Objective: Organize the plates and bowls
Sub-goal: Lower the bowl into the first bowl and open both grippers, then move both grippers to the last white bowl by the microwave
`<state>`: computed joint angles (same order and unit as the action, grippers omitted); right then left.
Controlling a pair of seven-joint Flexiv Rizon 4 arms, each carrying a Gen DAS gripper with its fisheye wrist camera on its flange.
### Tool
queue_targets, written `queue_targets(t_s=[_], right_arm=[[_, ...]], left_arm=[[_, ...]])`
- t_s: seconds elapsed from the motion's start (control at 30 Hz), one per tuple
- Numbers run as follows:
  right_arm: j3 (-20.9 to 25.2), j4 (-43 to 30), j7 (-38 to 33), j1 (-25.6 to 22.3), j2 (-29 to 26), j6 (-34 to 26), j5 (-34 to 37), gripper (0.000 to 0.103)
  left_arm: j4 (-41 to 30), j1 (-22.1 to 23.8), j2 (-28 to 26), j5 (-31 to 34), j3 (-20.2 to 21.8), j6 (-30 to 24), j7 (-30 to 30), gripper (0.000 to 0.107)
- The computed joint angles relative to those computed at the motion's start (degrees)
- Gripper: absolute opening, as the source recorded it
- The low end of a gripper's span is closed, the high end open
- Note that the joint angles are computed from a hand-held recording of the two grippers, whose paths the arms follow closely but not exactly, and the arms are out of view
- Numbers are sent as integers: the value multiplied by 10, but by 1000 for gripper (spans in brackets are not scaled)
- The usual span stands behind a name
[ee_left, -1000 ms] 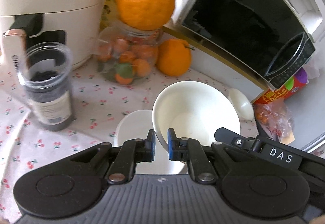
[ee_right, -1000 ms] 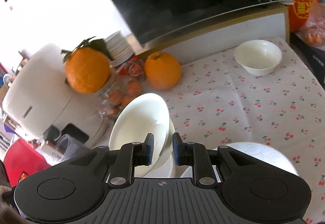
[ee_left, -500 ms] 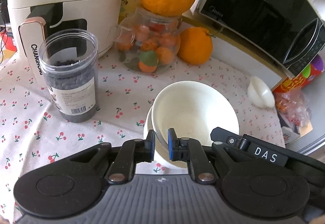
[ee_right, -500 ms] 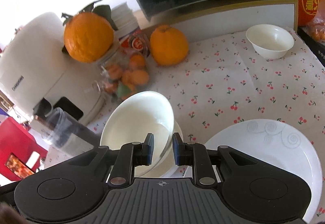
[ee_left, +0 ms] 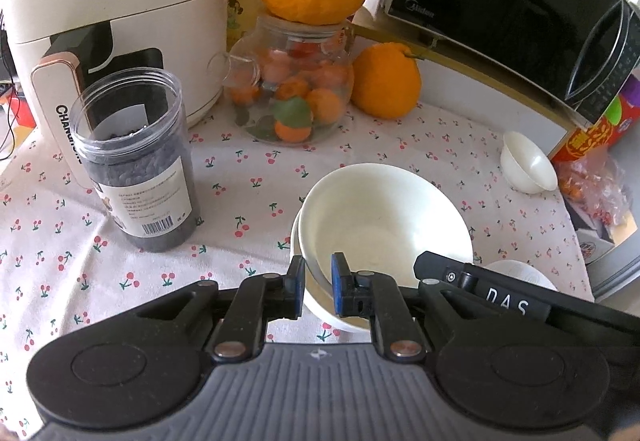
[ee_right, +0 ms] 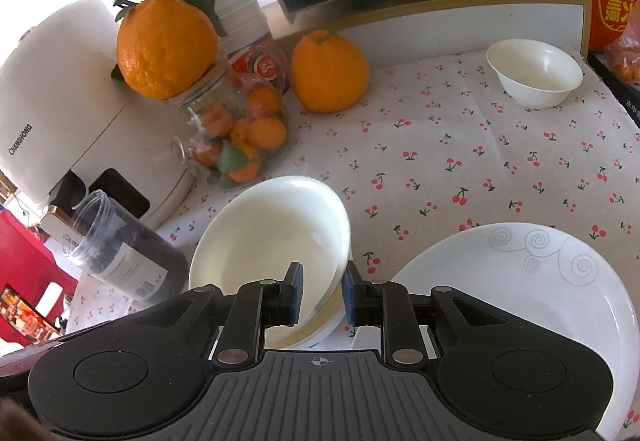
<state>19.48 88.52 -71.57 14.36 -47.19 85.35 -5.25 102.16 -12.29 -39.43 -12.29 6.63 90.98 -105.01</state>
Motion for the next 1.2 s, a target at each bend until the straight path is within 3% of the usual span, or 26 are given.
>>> queue_targets(t_s=[0.27, 0.47, 0.57, 0.73, 1.2], right_arm=[[7, 0, -4, -7, 2, -4, 5, 23], [14, -1, -10, -15, 3, -10, 13, 23], [23, -2, -14, -22, 4, -10, 20, 38], [32, 2, -24, -32, 9, -3, 28, 51], [27, 18, -24, -66, 25, 17, 40, 73]], left_arm=[[-1, -3, 1, 3, 6, -9, -3, 14], [-8, -20, -2, 13, 29, -13, -13, 23], [-13, -23, -4, 19, 33, -17, -13, 25], [-13, -15, -2, 22, 24, -20, -15, 39], [-12, -11, 0, 15, 12, -1, -11, 73]])
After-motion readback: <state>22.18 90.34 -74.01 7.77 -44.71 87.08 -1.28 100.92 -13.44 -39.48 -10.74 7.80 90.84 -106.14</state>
